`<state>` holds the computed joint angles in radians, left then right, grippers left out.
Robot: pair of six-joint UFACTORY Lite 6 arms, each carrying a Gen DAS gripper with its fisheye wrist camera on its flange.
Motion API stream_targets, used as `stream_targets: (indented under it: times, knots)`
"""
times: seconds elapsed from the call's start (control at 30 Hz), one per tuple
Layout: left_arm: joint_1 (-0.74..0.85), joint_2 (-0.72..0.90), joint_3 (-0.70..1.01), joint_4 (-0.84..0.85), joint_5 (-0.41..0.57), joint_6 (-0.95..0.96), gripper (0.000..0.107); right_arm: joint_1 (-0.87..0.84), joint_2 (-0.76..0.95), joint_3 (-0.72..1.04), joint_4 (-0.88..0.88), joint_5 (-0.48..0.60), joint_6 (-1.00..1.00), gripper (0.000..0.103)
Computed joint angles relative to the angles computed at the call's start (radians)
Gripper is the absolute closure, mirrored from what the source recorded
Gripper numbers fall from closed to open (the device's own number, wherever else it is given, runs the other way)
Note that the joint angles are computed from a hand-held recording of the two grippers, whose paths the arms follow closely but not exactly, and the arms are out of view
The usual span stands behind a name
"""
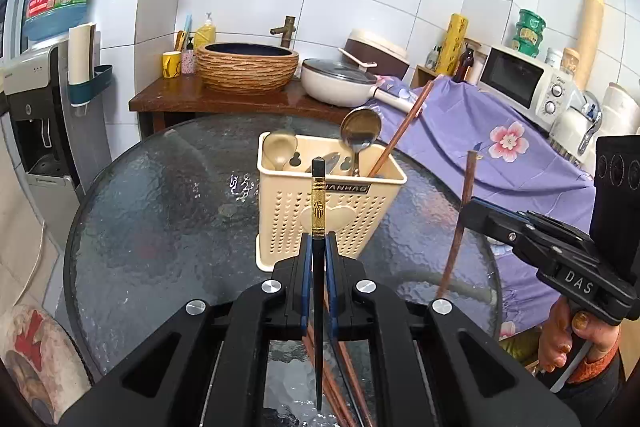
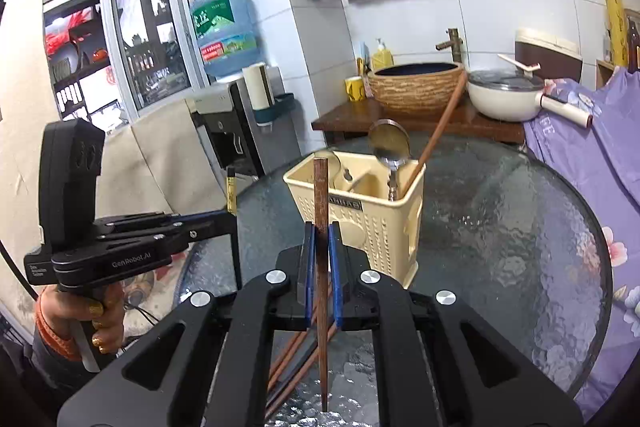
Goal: Organize utensils
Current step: 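Lift both held chopsticks and carry them above the cream caddy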
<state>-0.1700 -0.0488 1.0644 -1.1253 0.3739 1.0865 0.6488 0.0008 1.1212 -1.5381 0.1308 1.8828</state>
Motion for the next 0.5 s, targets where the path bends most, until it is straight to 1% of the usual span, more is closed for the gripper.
stream_targets:
  times: [0.03, 0.07, 0.2, 0.33, 0.4, 0.43, 0.5]
  knots:
    - [0.003, -0.007, 0.003, 0.005, 0.005, -0.004, 0.1, -0.004, -0.008, 0.001, 0.014, -0.004, -0.022, 0.095]
    - [0.005, -0.011, 0.007, 0.008, 0.008, -0.005, 0.1, -0.001, -0.012, 0.011, 0.064, 0.003, -0.079, 0.095]
    - [-0.002, -0.026, 0.035, 0.057, 0.011, -0.047, 0.1, 0.014, -0.003, 0.09, 0.334, 0.038, -0.383, 0.095]
    - [0.006, -0.02, 0.108, 0.108, 0.049, -0.102, 0.1, 0.011, 0.015, 0.175, 0.544, 0.062, -0.616, 0.095]
    - [0.002, -0.019, 0.143, 0.146, 0.048, -0.137, 0.1, 0.004, 0.03, 0.228, 0.667, 0.074, -0.75, 0.095]
    - [0.003, -0.015, 0.176, 0.166, 0.056, -0.162, 0.1, -0.003, 0.042, 0.271, 0.745, 0.081, -0.835, 0.095]
    - [0.008, 0.01, 0.26, 0.2, 0.086, -0.209, 0.1, -0.011, 0.062, 0.338, 0.81, 0.101, -0.91, 0.095]
